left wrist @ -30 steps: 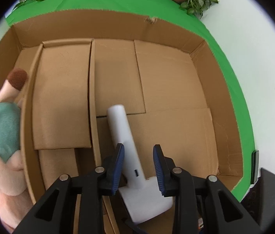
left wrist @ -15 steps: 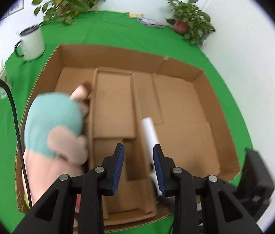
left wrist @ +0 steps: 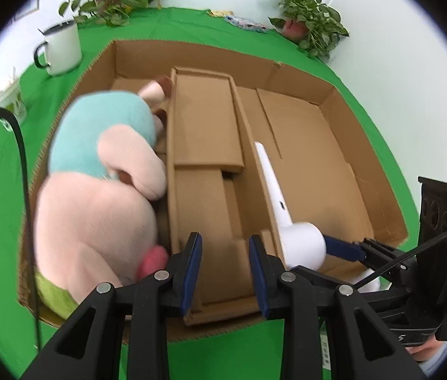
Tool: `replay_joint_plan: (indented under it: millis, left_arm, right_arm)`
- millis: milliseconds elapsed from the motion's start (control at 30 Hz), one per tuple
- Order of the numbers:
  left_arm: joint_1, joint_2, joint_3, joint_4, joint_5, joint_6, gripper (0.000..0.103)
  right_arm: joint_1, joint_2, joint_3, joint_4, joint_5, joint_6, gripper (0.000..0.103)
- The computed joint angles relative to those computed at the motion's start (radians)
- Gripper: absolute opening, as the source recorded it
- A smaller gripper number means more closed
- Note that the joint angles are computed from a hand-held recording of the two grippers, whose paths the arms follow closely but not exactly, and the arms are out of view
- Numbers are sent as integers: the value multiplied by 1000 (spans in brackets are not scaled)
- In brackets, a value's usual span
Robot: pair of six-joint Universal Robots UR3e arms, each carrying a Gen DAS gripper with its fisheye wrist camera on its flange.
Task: Organize objects
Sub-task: 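Lower the hair dryer into the large box beside the narrow box, then open both grippers and withdraw them from the hair dryer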
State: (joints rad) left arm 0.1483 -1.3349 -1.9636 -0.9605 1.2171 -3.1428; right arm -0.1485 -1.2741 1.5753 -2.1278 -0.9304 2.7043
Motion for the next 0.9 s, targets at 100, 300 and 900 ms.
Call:
replay_joint_plan:
  millis: [100, 300, 900]
  left_arm:
    - [-4, -2, -14, -13, -8, 7, 29]
    - [-34, -1, -22, 5, 26, -21, 29]
    - [-220, 165, -171, 306, 343, -150, 44]
  right_arm:
    - [-46, -96, 92, 15, 46, -46, 67]
    - [-35, -117, 111, 8, 17, -75, 54]
    - [-1, -429, 451, -446, -171, -59, 102]
